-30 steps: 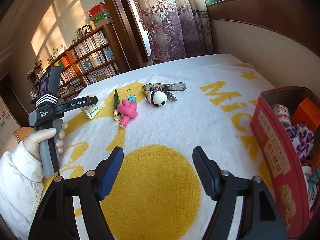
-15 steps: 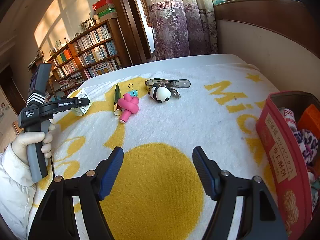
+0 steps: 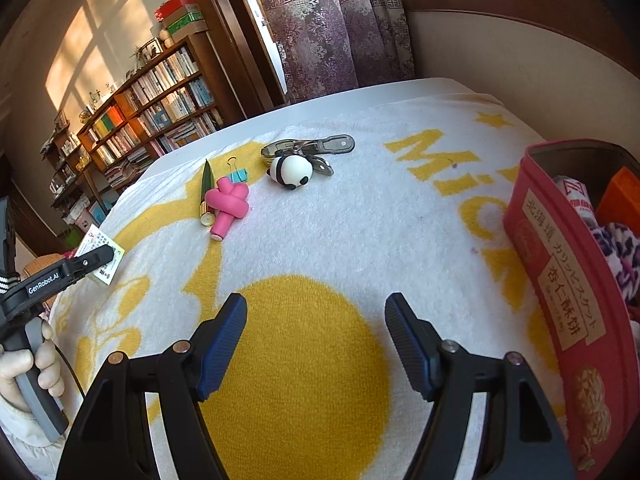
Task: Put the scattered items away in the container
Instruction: 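Grasp yellow medicine box with left tool, then grasp silver metal clip with right tool while left holds yellow box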
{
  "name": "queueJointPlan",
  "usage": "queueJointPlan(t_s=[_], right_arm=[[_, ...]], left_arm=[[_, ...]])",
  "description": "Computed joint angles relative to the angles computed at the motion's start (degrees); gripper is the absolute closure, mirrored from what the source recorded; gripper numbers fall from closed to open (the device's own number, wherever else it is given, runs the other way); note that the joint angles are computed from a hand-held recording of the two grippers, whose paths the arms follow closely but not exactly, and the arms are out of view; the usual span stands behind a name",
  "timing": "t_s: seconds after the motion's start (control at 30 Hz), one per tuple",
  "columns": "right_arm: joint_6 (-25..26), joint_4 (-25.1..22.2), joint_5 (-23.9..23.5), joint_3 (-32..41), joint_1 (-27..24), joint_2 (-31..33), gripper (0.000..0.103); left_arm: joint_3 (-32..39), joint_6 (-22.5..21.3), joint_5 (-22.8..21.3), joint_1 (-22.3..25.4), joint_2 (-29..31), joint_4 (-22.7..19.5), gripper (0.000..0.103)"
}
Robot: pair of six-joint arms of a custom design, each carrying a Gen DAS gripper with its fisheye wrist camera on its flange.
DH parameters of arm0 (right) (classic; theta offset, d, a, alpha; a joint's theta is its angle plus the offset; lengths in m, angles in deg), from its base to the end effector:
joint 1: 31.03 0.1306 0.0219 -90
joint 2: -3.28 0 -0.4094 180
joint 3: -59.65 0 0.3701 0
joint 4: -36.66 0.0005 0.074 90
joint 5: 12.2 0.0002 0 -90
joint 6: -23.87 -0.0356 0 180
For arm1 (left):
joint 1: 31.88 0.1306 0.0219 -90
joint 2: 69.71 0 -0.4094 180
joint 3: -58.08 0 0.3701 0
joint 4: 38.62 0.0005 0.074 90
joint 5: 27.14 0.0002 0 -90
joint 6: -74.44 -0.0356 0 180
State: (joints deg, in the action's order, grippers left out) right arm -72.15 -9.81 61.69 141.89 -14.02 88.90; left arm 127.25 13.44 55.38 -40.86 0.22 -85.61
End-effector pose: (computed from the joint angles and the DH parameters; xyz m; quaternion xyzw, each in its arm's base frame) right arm 0.4082 0.1347 0.4341 -0.1369 0.9211 0.1968 0.3068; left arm 0.3215 -0.0466 0.4292 -0.1849 0.9126 -0.0595 0.3599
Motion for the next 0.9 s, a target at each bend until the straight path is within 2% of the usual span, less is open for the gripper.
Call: queueJointPlan(t_s=[0.2, 0.43, 0.7, 0.9], right_arm=[[-1.26, -4.67, 0.75, 6.02, 2.43, 3.4, 0.028], [-1.24, -7.26, 4.1, 14.79, 7.08, 10.21, 0.028], [-10.43, -11.6, -0.67, 24.35, 3.28, 18.7, 0.032], [-8.65, -13.78, 4.38, 30.82, 3.17, 22.77, 0.032]], left_arm=[[-1.07, 1.15, 1.6, 1.62, 0.07, 0.69, 0.058], [-1.44, 2.57, 2.26, 2.53, -0.45, 0.6, 0.058], [-1.44, 3.15, 3.75, 2.1, -0.57, 0.62, 0.058], [-1.52, 4.01, 4.72, 2.45, -0.98, 0.67, 0.058]])
